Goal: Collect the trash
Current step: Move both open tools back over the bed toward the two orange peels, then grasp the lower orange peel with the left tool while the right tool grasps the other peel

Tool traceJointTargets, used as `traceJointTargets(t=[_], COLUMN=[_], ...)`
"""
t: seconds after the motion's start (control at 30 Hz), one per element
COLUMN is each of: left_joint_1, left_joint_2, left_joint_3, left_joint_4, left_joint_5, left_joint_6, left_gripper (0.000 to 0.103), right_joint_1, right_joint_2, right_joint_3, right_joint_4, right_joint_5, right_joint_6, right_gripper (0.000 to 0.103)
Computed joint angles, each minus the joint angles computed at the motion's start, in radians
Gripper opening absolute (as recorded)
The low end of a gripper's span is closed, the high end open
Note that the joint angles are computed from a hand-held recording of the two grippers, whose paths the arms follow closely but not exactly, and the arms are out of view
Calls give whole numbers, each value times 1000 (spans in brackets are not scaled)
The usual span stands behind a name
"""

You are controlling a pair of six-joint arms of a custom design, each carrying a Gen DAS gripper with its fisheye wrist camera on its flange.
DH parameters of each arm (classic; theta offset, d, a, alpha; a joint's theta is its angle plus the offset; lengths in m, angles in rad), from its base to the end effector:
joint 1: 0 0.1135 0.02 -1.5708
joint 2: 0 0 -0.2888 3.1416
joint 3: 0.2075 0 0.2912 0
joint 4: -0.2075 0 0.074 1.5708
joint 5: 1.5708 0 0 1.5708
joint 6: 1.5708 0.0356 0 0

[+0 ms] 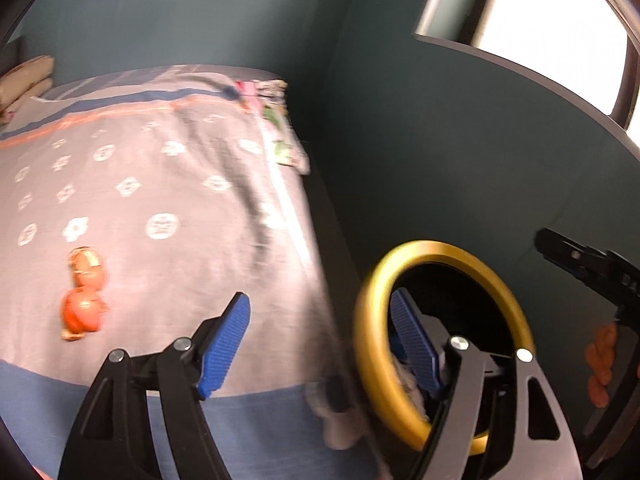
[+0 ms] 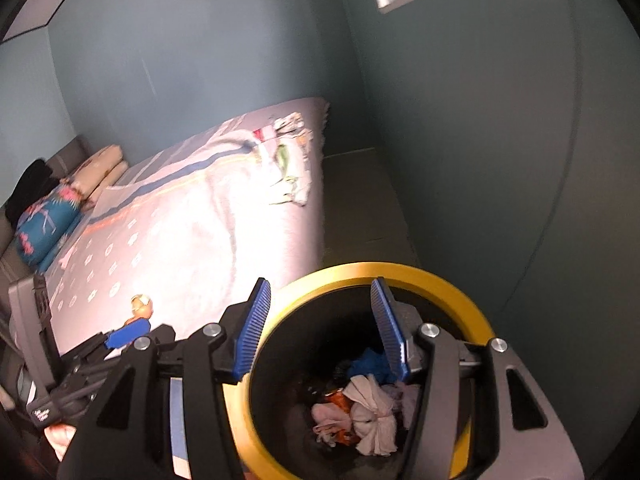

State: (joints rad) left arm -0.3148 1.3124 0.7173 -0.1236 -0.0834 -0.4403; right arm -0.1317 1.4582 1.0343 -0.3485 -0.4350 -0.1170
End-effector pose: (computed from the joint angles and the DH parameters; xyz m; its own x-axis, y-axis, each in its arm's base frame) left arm 0.2845 -0.0895 0.2106 -0.6724 -0.2277 -0.7043 -0.0416 0.9616 -0.2712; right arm 0.3470 -0.0308 0.2638 -0.6661 -0.0185 -0.7457 -0.2596 0.9429 0.2085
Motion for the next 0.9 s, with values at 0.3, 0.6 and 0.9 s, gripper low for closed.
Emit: traceJointTargets(t=[0.3, 0.6, 0.9], left_joint_1=[294, 567, 695], left_joint_2=[-76, -19, 136], left_joint_3=[-90, -166, -168], left_joint_4=[-21, 57, 164], left_joint_5=[87, 214, 301], left_joint_6=[87, 174, 203], left_gripper=[70, 70, 70], right_joint_1=[219, 465, 681], right_joint_2=[131, 397, 770], right_joint_3=[159, 431, 893], right_joint_4=[-139, -308, -569], right_joint_5=[63, 86, 126], right_joint_6=[14, 79, 127], right_gripper=[52, 52, 52])
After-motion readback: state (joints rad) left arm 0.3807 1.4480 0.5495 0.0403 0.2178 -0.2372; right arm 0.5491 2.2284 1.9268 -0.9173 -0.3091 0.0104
